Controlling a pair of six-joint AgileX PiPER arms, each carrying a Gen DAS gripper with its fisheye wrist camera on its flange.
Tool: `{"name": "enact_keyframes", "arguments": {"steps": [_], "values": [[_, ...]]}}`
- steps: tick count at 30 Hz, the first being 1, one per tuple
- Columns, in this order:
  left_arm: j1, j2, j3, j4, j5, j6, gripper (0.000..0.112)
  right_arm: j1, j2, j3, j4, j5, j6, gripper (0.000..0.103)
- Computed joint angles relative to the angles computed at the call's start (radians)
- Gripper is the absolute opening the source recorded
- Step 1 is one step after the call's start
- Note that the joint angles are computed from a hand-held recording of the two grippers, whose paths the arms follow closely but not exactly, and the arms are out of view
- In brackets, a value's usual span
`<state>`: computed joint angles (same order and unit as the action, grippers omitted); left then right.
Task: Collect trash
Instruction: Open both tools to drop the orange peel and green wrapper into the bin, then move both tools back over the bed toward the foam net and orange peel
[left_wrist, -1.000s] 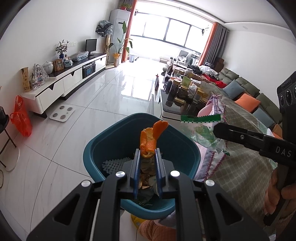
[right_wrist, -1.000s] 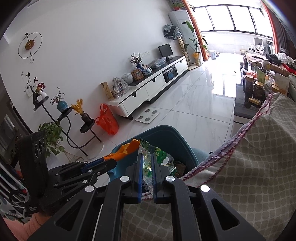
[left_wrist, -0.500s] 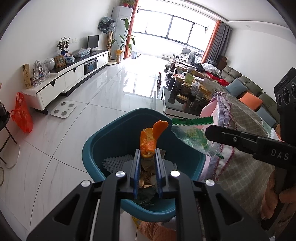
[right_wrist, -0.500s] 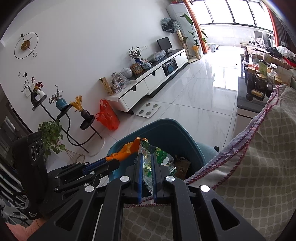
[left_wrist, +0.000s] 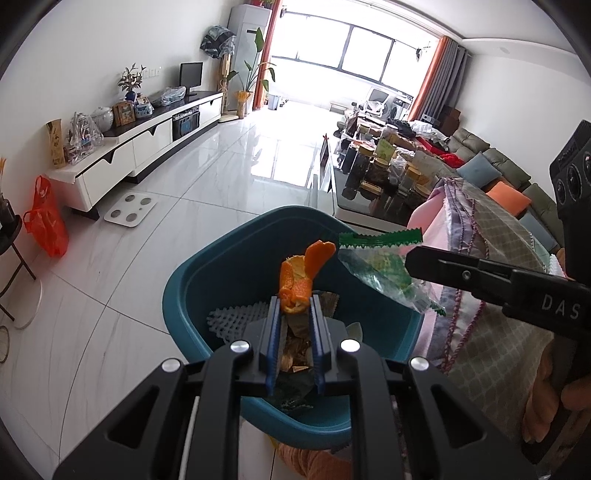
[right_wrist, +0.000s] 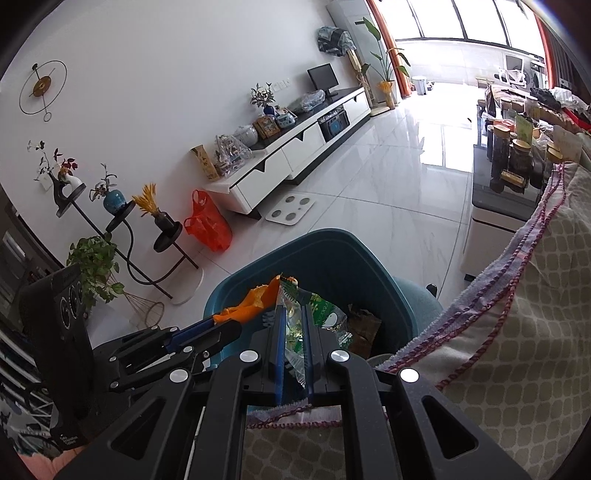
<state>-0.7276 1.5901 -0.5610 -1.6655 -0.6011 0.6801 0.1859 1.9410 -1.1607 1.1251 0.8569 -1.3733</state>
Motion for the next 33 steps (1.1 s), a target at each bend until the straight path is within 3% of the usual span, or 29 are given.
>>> {"name": "enact_keyframes", "arguments": {"steps": [11, 14, 16, 20, 24, 28, 33], "values": [[0.035, 0.02, -0.014, 0.006, 0.039, -0.005, 0.021, 0.001, 0.017, -0.011, -0.007, -0.003, 0.035, 0.015], [0.019, 0.01, -0.001, 0.015, 0.025, -0.028, 0.021, -0.006, 0.014, -0.004, 0.004, 0.006, 0.022, 0.015], [-0.003, 0.0, 0.007, 0.016, 0.006, -0.039, 0.023, -0.018, 0.018, -0.008, 0.011, 0.022, 0.015, 0.02], [-0.071, -0.031, 0.022, 0.003, -0.053, -0.047, 0.032, -0.054, -0.005, 0.022, 0.036, 0.046, -0.027, 0.024], [-0.137, -0.068, 0.03, 0.022, -0.093, -0.066, 0.043, -0.126, -0.058, 0.079, 0.06, 0.082, -0.104, 0.035], [-0.215, -0.053, -0.024, 0.064, -0.112, -0.049, 0.044, -0.248, -0.124, 0.13, 0.065, 0.148, -0.184, 0.041], [-0.271, 0.036, -0.161, 0.122, -0.068, 0.013, 0.045, -0.427, -0.17, 0.148, 0.053, 0.221, -0.239, 0.043]]}}
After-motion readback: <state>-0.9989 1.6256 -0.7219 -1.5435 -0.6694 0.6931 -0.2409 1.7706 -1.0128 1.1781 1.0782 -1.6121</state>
